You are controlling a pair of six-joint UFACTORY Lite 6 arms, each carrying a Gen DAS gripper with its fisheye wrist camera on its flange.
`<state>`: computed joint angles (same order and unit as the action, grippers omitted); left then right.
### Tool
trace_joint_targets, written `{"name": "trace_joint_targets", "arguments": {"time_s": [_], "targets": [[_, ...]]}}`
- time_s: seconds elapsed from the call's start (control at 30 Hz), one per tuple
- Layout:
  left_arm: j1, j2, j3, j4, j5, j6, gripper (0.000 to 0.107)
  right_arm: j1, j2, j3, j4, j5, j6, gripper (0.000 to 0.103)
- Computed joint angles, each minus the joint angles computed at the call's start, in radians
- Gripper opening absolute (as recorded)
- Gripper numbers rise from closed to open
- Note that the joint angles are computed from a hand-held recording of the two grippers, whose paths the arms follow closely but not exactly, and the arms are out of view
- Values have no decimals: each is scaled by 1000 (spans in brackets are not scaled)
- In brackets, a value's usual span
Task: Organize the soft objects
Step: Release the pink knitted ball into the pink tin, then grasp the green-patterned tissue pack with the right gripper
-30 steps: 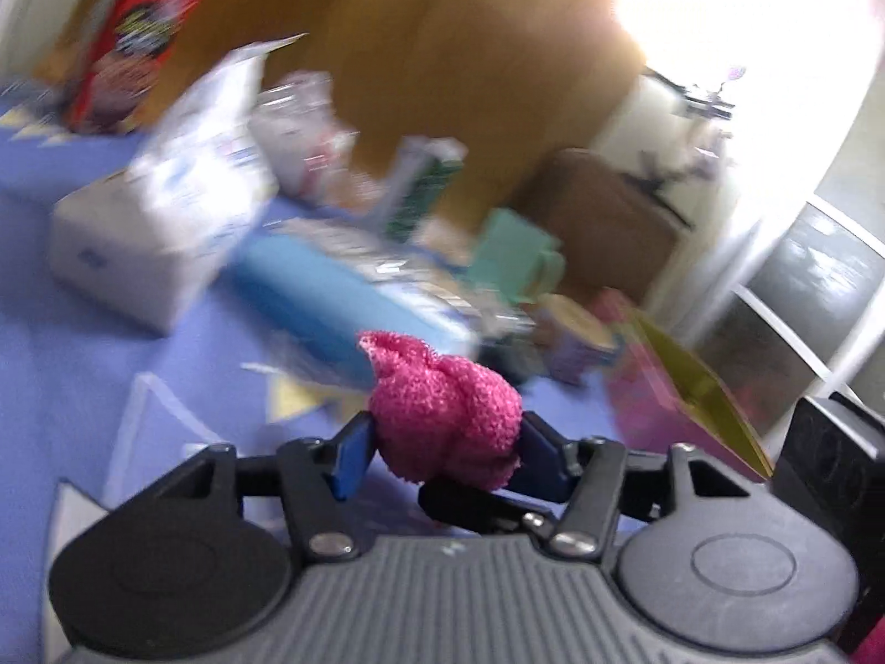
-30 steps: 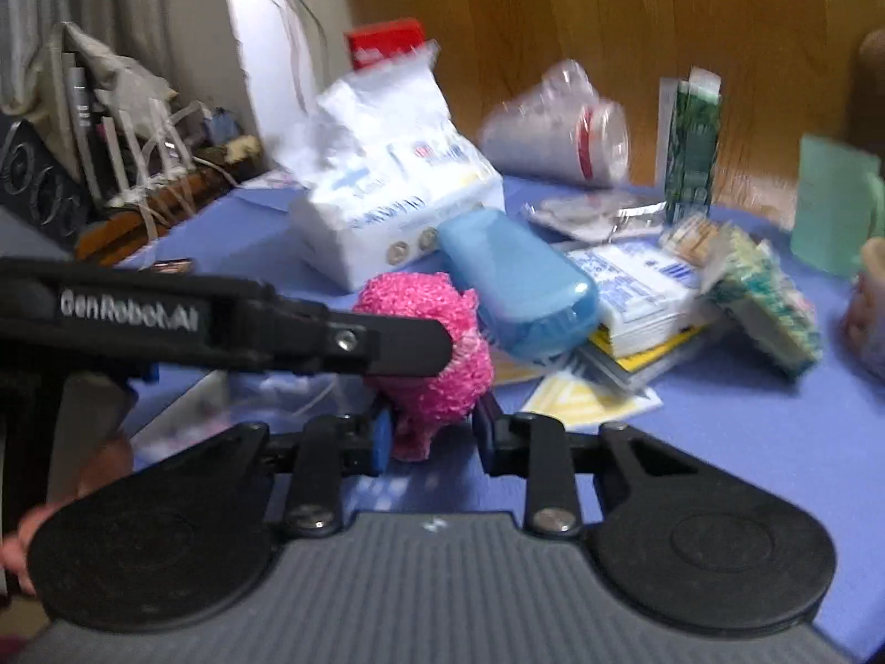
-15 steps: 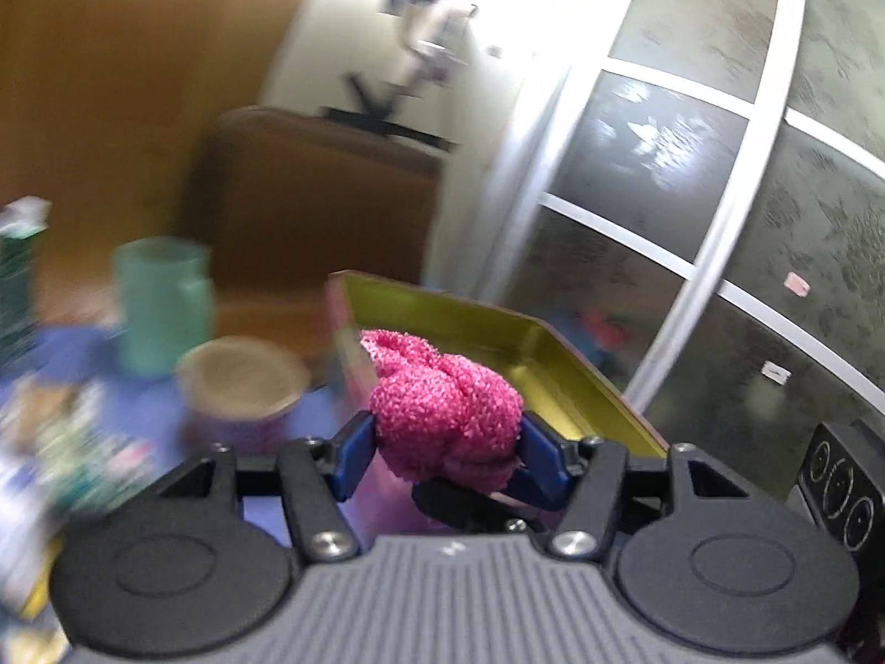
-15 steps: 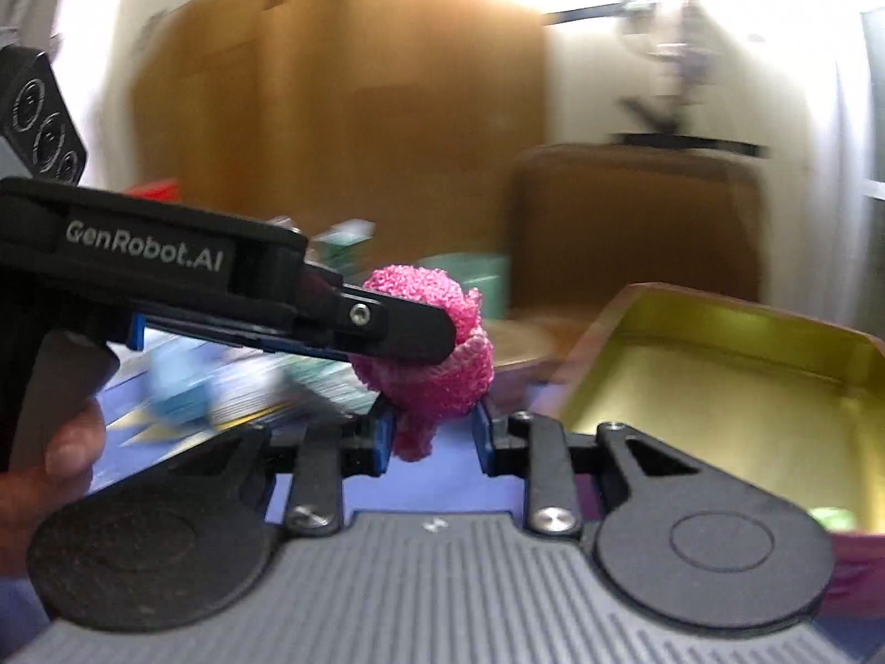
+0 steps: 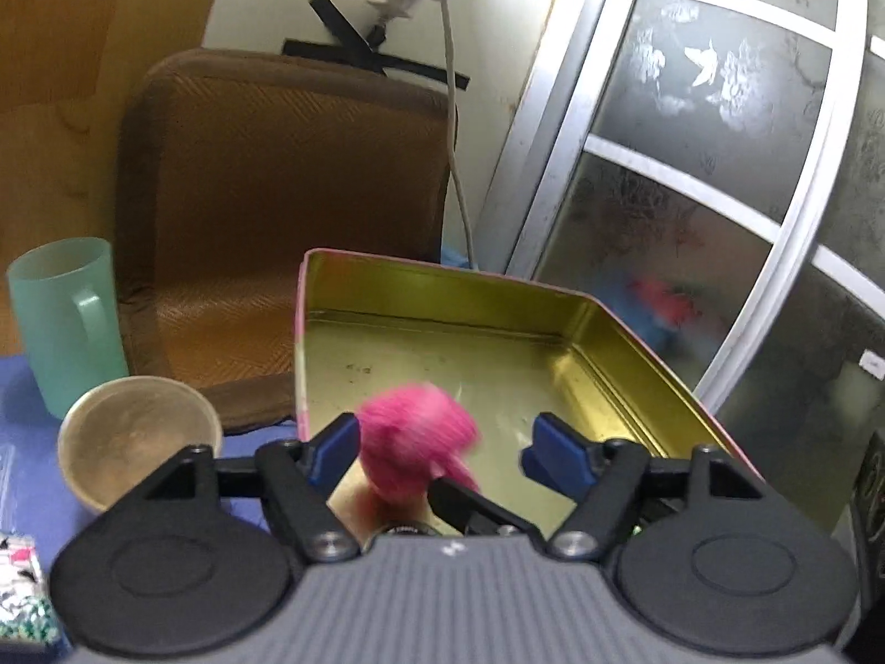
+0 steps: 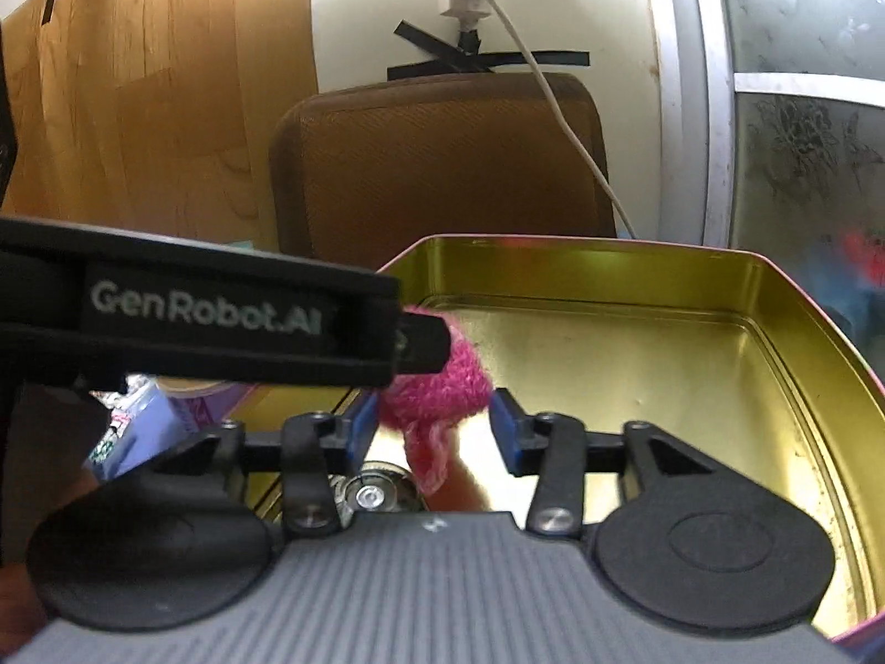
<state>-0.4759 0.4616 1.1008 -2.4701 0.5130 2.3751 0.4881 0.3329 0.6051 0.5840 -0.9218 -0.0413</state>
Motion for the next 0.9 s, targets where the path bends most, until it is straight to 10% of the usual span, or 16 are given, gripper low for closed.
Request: {"name": "trace_joint_targets", "arguments": {"time_s": [0.37, 0.63, 0.9], "targets": [[454, -502, -692, 216, 435, 63, 75, 304, -89, -147, 214, -265, -17, 59], [1109, -460, -854, 571, 592, 169, 75, 435, 164, 231, 143, -22, -346, 58], [1235, -231, -709, 631, 671, 100, 74, 393, 468, 689, 244, 231, -678, 57]]}}
